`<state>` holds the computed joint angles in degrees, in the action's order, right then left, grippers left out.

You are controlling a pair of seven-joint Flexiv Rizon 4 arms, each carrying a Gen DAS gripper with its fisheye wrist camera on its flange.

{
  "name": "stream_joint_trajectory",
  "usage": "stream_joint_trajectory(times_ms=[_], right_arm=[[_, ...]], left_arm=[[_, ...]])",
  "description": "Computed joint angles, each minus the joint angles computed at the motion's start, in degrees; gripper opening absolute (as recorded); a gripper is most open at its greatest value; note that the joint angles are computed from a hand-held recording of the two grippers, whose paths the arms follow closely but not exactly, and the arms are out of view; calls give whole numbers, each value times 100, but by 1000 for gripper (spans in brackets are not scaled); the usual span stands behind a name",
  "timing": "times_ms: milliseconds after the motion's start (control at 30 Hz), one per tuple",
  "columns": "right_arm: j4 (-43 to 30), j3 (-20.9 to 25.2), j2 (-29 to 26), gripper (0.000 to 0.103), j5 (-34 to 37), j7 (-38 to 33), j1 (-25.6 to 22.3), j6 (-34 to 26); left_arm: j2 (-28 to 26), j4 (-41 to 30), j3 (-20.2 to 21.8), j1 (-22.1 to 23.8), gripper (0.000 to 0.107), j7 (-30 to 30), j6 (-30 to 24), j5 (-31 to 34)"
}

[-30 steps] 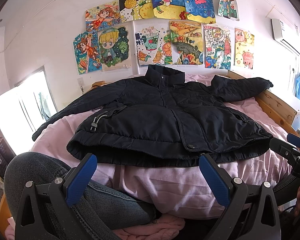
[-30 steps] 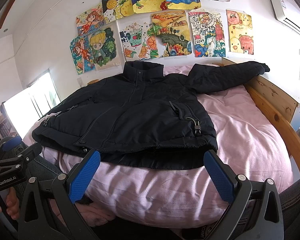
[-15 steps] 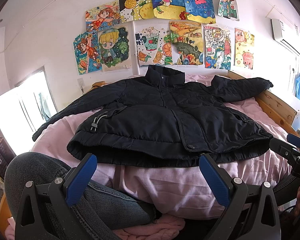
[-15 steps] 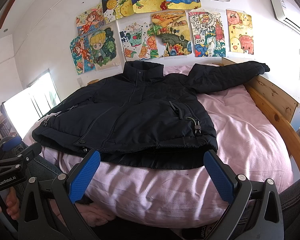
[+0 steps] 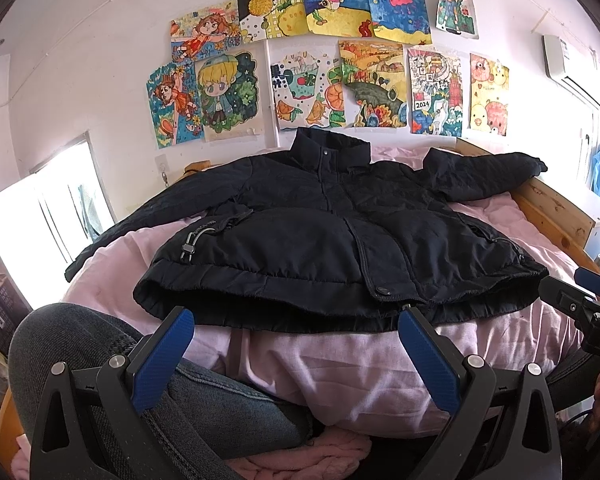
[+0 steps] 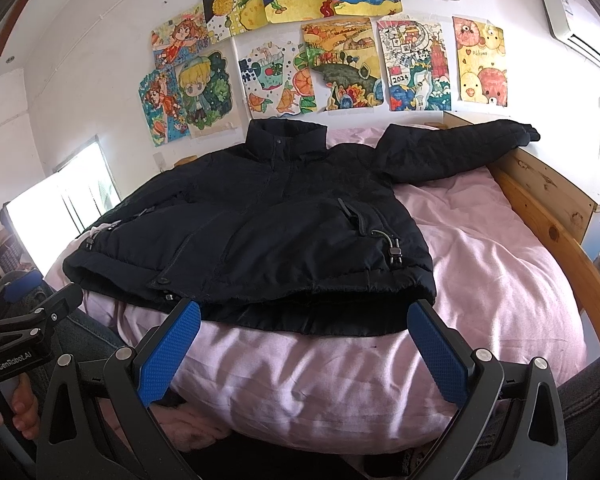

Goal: Fold large clothes

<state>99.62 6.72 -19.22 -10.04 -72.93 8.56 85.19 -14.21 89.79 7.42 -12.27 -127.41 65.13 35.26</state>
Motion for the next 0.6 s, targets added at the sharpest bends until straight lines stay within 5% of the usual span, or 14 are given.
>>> stream_joint_trajectory(times_ms=[233, 600], right_arm=[[7, -468, 23, 102, -450, 647, 343, -404], [-553, -580, -12, 102, -1073, 783, 333, -985]], left_arm=[[-30, -81, -154, 141, 103, 486, -117, -463], [-529, -1041, -267, 256, 103, 1671, -208, -1333]])
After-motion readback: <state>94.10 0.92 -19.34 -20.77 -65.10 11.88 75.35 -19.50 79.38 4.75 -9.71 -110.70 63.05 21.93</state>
